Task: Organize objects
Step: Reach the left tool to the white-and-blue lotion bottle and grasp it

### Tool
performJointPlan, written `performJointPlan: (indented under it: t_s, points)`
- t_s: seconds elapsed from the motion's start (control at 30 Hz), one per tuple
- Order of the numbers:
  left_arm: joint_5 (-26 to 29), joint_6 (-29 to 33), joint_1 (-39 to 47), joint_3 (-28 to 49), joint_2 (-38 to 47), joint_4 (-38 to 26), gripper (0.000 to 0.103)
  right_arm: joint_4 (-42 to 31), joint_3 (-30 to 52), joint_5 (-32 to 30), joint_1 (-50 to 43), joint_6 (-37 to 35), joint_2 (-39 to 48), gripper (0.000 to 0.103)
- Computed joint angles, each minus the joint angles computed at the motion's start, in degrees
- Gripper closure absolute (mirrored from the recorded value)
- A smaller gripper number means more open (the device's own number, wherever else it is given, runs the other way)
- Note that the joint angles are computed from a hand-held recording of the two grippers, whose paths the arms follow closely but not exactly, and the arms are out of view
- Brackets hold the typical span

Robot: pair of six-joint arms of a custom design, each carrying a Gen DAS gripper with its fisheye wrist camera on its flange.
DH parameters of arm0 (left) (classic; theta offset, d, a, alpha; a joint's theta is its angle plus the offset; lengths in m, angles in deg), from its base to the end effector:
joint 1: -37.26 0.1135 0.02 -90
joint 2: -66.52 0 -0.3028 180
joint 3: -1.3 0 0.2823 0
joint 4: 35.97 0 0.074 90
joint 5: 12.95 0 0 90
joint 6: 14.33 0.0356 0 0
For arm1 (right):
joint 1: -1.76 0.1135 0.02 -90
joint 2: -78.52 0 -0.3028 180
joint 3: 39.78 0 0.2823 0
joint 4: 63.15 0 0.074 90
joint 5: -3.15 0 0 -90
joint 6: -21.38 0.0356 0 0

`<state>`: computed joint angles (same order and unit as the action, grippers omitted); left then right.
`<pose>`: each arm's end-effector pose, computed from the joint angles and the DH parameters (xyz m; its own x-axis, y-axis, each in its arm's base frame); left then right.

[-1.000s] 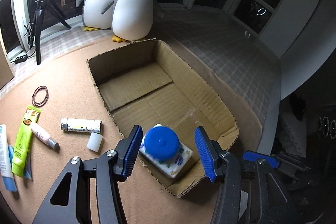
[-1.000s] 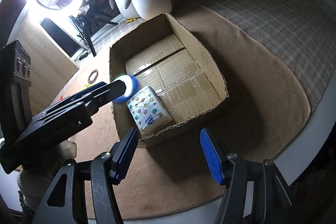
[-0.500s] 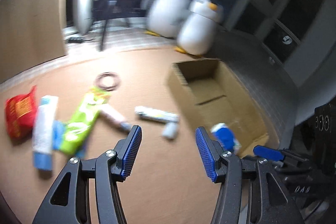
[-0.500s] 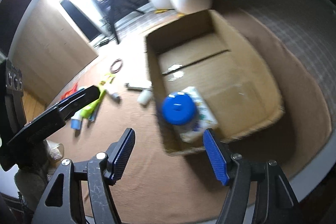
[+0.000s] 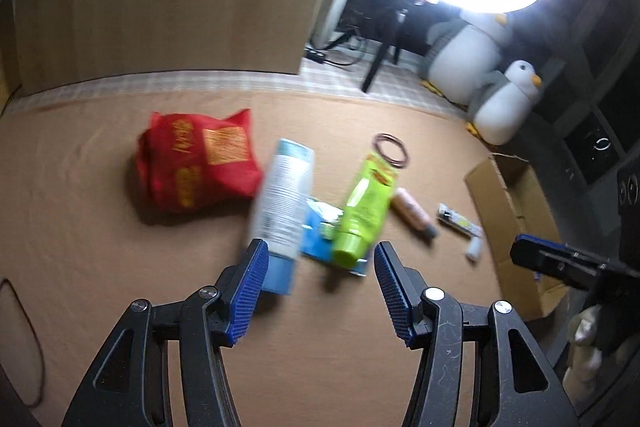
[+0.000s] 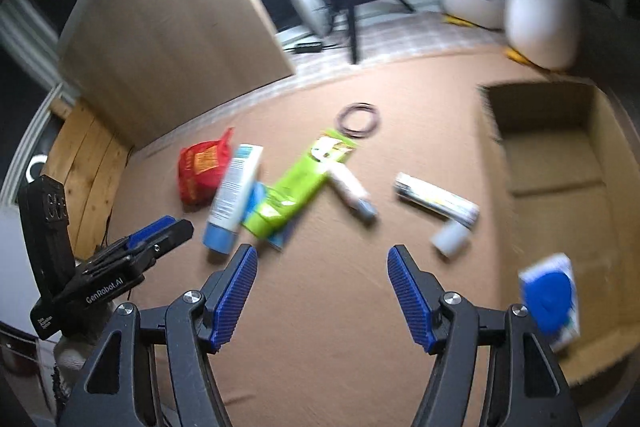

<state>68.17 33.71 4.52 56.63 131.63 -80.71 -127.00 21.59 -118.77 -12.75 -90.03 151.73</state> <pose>0.1999 -0.1220 0.2513 -0.8162 -0.2606 -0.5157 -0.1167 0.9485 -0.2946 0.2318 -0.0406 0.2445 -0.9048 -0.0859 -0.4171 -0.2622 0.8841 0.3867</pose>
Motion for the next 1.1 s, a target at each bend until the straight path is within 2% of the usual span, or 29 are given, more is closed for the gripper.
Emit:
performJointPlan:
  t_s: [0.13,0.33,0.6,0.83,0.93,1.0,1.1]
  points:
    - [5.7,6.5,6.8,-1.6,0.0,1.4,0.040,3.8,1.5,1.1,9.2,6.6,2.9,0.039]
    - [8.8,12.5,10.2,-1.8,4.2,3.5,0.040,7.8,4.8,0.6,18.4,14.5,11.3,0.039]
    - [12.0,15.2,11.6,-2.4,9.2,7.3,0.040,12.2,7.8,4.8,26.5,19.9,18.9,0.039]
    - [14.8,15.5,13.3,-3.6,11.2,10.2,0.041,13.3,9.9,3.8,29.2,22.5,24.8,0.039]
    - [15.6,15.8,13.9,-4.0,11.7,10.8,0.041,14.2,10.0,4.3,30.1,23.0,26.0,0.044]
    - [16.5,15.7,14.5,-4.4,12.1,11.6,0.043,14.3,10.2,4.3,30.7,23.0,26.8,0.047]
    - [17.3,15.7,14.6,-4.6,12.8,12.3,0.056,14.8,10.4,4.9,31.8,23.1,27.4,0.053]
